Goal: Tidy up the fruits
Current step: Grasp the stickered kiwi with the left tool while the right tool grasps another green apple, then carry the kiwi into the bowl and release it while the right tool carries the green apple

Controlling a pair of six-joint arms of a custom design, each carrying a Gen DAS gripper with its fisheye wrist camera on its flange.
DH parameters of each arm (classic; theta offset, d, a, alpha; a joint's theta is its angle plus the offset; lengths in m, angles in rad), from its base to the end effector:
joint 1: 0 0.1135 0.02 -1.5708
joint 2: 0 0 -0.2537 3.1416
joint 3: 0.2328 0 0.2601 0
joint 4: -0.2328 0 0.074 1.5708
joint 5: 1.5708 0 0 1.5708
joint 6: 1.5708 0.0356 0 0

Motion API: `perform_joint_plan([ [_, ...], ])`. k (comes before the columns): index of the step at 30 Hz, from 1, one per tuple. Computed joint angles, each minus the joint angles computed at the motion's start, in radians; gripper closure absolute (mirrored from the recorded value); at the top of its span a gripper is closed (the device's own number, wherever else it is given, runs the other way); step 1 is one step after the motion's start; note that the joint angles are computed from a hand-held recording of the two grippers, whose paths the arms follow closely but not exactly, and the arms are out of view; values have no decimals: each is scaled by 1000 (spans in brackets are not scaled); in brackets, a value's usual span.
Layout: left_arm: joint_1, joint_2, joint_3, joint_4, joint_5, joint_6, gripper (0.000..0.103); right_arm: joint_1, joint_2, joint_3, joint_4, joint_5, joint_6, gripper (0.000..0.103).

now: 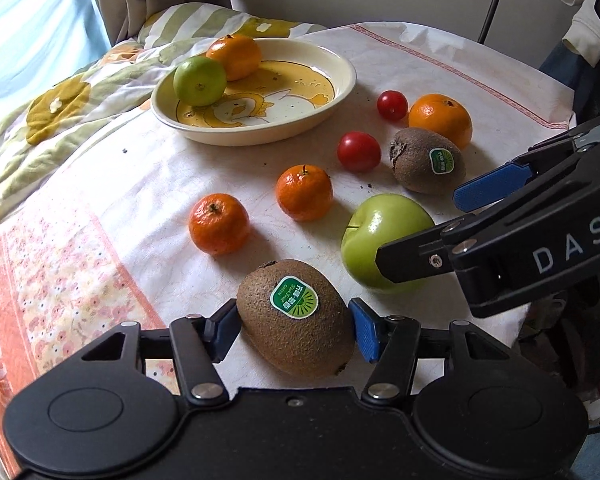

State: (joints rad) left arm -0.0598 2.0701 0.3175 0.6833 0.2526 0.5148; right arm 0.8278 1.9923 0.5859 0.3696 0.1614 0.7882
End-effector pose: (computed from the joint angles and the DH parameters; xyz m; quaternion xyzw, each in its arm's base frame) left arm 0.2060 -0.0212 -0.0186 0.3023 0.9128 -0.0634 0.2673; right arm 0.1936 0.2023 0.0112 0.0022 0.9617 0.1364 0.2379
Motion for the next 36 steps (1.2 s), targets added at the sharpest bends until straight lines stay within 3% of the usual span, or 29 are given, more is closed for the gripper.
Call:
perform_joint_plan([
  [4,37,-19,-32,8,0,-13,40,-1,28,22,13,-18,-21,10],
  [8,56,-29,-86,85,-34,-41,40,6,49,44,16,-19,-30,11],
  [11,83,-52,-108,89,-24,-62,40,8,66,62,12,-26,-38,19],
  [16,88,-76,-137,107,-27,-97,40,11,82,76,13,-22,-52,22],
  [18,88,-83,-146,114,-30,-106,40,6,89,80,13,-29,-62,32],
  [26,94,-112,-186,138,-37,-128,40,27,86,68,29,-2,-83,32],
  [31,84,-187,-211,106,-42,-158,40,40,29,29,41,13,-70,32],
  [34,79,-303,-238,34,-40,-178,40,47,-58,-6,9,34,-65,32],
  [36,83,-441,-256,-72,-34,-199,40,55,-126,-25,-29,56,-62,32],
])
